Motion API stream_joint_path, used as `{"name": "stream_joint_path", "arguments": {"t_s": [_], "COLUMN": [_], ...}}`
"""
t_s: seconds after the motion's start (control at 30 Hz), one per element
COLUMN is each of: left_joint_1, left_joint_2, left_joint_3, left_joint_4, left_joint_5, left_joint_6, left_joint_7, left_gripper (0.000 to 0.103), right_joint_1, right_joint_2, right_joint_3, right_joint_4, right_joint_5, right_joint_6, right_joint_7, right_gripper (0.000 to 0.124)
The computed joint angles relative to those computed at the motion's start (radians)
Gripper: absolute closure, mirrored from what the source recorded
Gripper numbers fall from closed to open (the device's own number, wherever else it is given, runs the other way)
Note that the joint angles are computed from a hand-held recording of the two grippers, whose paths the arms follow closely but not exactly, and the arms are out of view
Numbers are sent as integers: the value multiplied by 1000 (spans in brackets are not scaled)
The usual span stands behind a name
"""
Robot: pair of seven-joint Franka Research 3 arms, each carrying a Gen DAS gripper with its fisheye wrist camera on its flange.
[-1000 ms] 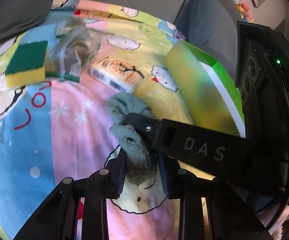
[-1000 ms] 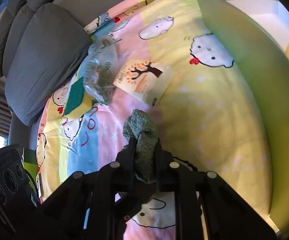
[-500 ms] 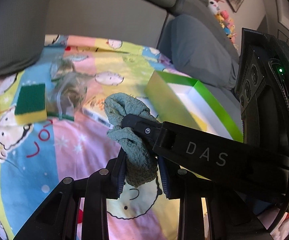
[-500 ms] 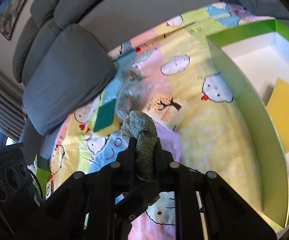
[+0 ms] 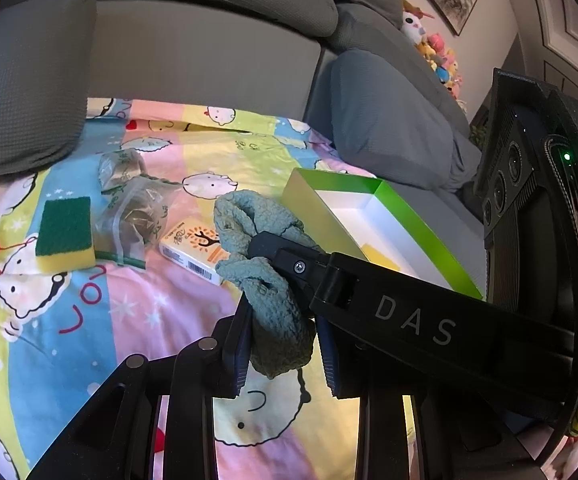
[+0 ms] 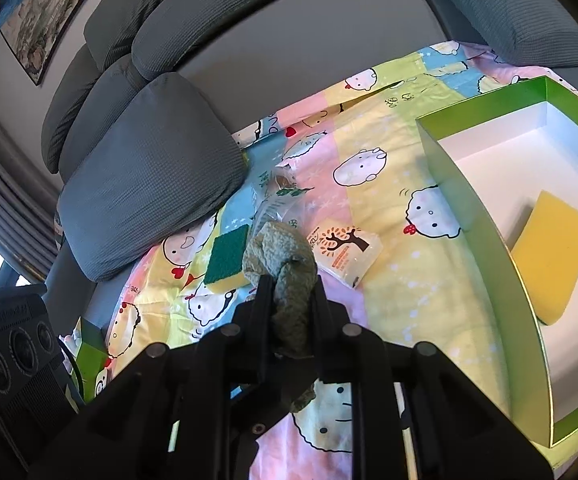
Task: Organize objects
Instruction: 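Lift the grey cloth and carry it over the white box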
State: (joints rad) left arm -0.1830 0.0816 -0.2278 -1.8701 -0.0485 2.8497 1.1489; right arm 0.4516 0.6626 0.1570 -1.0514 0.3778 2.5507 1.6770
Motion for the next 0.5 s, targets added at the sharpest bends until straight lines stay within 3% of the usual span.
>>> {"name": "stream_joint_path", "arguments": {"t_s": [0.5], "left_joint_1": [-13], "left_joint_2": [-19], "left_joint_3": [8], "left_joint_4": [-15], "left_joint_5": [99], "left_joint_6": [42], "left_joint_7": [-62], "left_gripper": [73], "right_joint_1": [-7], "right_joint_2": [-52], "right_joint_3": [13], "right_joint_4": [-79], "right_joint_5": [28], "right_joint_6": [84], "right_joint_7": [-44], "right_gripper": [106]}}
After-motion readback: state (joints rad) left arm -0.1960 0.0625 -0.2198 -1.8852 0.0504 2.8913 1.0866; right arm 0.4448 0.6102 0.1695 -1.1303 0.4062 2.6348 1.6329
